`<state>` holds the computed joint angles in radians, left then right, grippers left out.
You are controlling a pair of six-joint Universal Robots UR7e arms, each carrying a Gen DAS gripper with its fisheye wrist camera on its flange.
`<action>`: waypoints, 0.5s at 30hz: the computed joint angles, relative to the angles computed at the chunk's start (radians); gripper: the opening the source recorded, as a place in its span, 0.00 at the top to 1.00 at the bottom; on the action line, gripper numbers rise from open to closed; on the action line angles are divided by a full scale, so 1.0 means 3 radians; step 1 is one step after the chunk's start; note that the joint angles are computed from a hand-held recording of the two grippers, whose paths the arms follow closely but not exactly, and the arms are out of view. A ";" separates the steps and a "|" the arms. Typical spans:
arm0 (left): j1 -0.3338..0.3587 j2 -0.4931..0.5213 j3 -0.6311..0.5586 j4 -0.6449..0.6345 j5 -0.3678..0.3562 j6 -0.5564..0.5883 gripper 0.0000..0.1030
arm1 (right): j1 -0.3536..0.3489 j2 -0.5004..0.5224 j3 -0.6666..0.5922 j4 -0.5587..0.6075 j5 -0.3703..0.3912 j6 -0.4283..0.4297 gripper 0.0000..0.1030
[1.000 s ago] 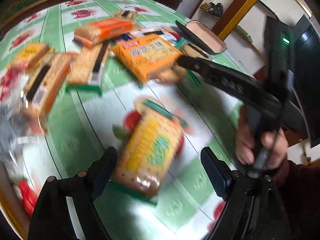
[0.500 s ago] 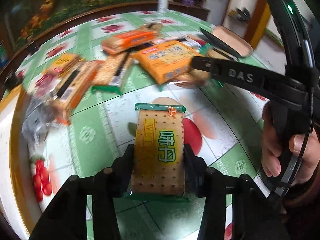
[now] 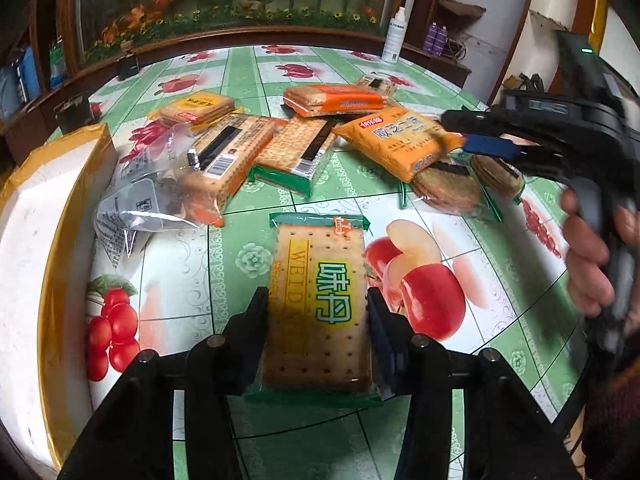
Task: Organize snacks
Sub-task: 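Grasp the round seaweed cracker pack with the right gripper while left holds WEIDAN pack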
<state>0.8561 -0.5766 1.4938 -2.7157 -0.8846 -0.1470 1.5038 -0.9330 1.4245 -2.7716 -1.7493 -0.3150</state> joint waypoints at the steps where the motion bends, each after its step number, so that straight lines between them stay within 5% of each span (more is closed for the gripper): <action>1: 0.0002 -0.0004 0.0006 -0.0011 -0.0003 -0.0010 0.55 | -0.0010 0.0046 -0.0075 0.0079 0.0008 -0.0013 0.56; 4: -0.0006 -0.0018 0.0041 -0.0036 0.0001 -0.0032 0.55 | -0.0042 0.0075 -0.0110 0.0211 0.0078 0.0061 0.55; 8: -0.0009 -0.0036 0.0077 -0.0065 -0.0027 -0.0053 0.55 | -0.0054 -0.0074 -0.0001 0.0770 0.0377 -0.0264 0.55; 10: -0.0010 -0.0040 0.0088 -0.0076 -0.0037 -0.0062 0.55 | -0.0039 -0.0181 0.0183 0.0726 0.0452 -0.0461 0.55; 12: -0.0008 -0.0040 0.0085 -0.0074 -0.0030 -0.0053 0.55 | 0.0041 -0.0184 0.0355 0.0146 0.0116 -0.0595 0.53; 15: -0.0006 -0.0042 0.0089 -0.0078 -0.0030 -0.0050 0.55 | 0.0165 -0.0017 0.0333 -0.0505 -0.0564 -0.1037 0.36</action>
<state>0.8545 -0.5892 1.5206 -2.7391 -0.8935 -0.1621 1.5535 -0.9381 1.5243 -2.9229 -1.9186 -0.6262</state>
